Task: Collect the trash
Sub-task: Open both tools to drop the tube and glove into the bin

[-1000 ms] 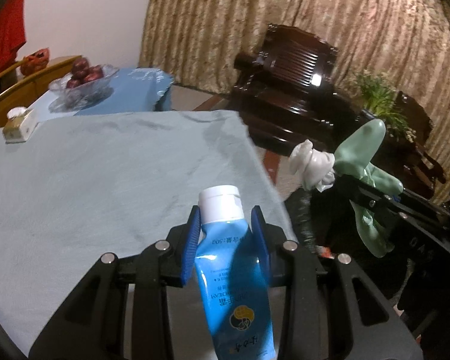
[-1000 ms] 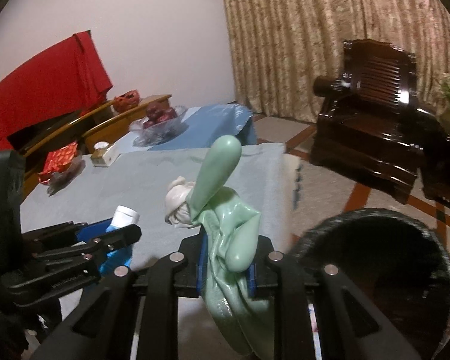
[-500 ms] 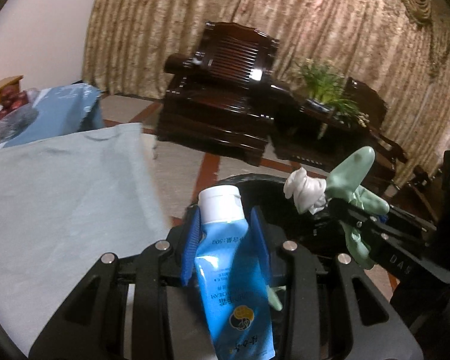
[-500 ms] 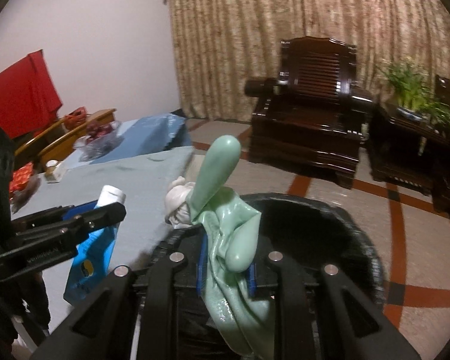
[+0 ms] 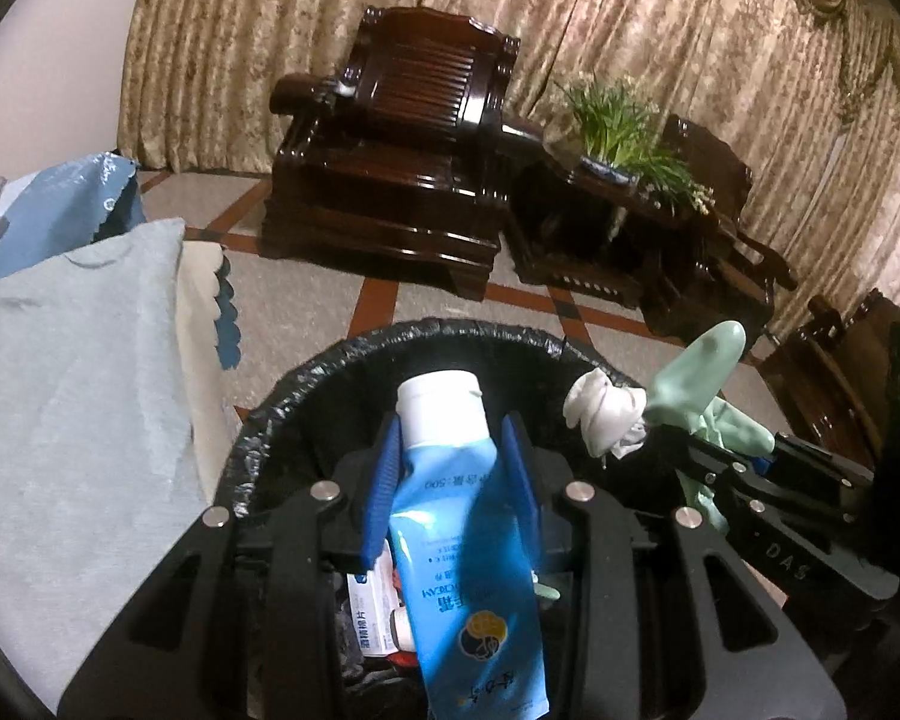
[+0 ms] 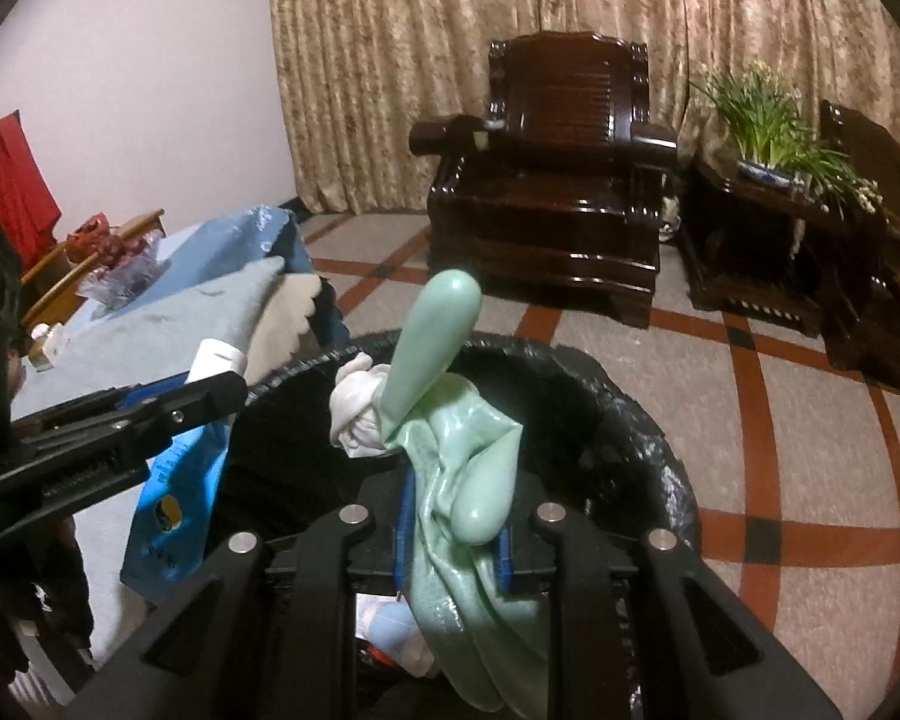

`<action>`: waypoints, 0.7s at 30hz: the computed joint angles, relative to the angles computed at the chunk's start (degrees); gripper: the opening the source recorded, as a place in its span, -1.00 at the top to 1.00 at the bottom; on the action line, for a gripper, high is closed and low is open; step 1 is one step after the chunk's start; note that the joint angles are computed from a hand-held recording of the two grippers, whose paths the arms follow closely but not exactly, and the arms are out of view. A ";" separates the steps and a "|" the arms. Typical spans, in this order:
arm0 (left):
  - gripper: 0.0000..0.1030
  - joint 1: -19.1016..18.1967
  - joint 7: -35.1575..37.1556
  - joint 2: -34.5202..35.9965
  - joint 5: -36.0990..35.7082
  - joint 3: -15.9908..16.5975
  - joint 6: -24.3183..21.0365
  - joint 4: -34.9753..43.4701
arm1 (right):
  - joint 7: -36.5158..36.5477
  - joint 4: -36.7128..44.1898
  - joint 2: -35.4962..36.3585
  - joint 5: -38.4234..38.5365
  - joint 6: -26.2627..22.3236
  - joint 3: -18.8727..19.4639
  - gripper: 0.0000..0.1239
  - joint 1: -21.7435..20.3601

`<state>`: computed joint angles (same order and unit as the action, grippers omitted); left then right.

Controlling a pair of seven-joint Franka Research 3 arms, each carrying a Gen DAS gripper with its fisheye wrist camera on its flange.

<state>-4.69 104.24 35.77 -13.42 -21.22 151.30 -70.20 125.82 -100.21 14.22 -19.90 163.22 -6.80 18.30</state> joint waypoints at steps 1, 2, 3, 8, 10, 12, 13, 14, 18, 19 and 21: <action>0.36 -0.45 -0.44 0.62 0.53 0.42 -0.63 0.85 | -0.12 0.01 0.22 0.26 -0.10 0.06 0.67 -0.13; 0.36 -0.61 -0.65 1.06 0.81 0.58 -1.26 1.47 | -0.32 -0.12 0.35 0.60 -0.04 0.10 0.67 -0.33; 0.36 -0.38 -0.49 1.07 0.71 0.47 -1.50 1.39 | -0.18 -0.34 0.39 0.63 -0.09 -0.02 0.67 -0.29; 0.31 0.10 0.26 2.19 0.14 0.06 -4.14 3.43 | 0.52 -0.41 0.88 0.75 -1.20 -0.46 0.53 -0.13; 0.06 0.52 0.50 2.26 -0.90 -0.34 -4.50 3.75 | 1.61 -0.53 0.85 -0.01 -1.55 -0.89 0.42 0.19; -0.11 0.95 0.75 1.24 -1.90 -0.55 -3.09 2.25 | 2.84 -0.80 0.69 -1.14 -1.77 -1.37 0.29 0.39; -0.15 1.14 0.97 0.84 -2.19 -0.62 -2.81 1.80 | 3.77 -1.08 0.44 -2.07 -1.80 -1.68 0.19 0.60; -0.19 1.21 1.01 0.54 -2.30 -0.52 -2.73 1.56 | 5.21 -1.38 0.10 -3.47 -1.75 -2.17 0.11 0.95; -0.40 1.53 0.45 -1.57 -2.27 0.37 -0.89 -0.90 | 8.47 -1.54 -0.72 -7.67 -1.98 -2.55 -0.28 1.04; -0.51 1.69 0.22 -2.17 -2.22 0.56 -0.30 -1.62 | 9.91 -1.69 -1.14 -9.46 -2.08 -2.83 -0.34 1.33; -0.66 1.72 -0.68 -3.70 -1.72 1.19 1.06 -3.34 | 10.25 -1.99 -1.73 -10.27 -1.99 -2.07 -0.46 0.65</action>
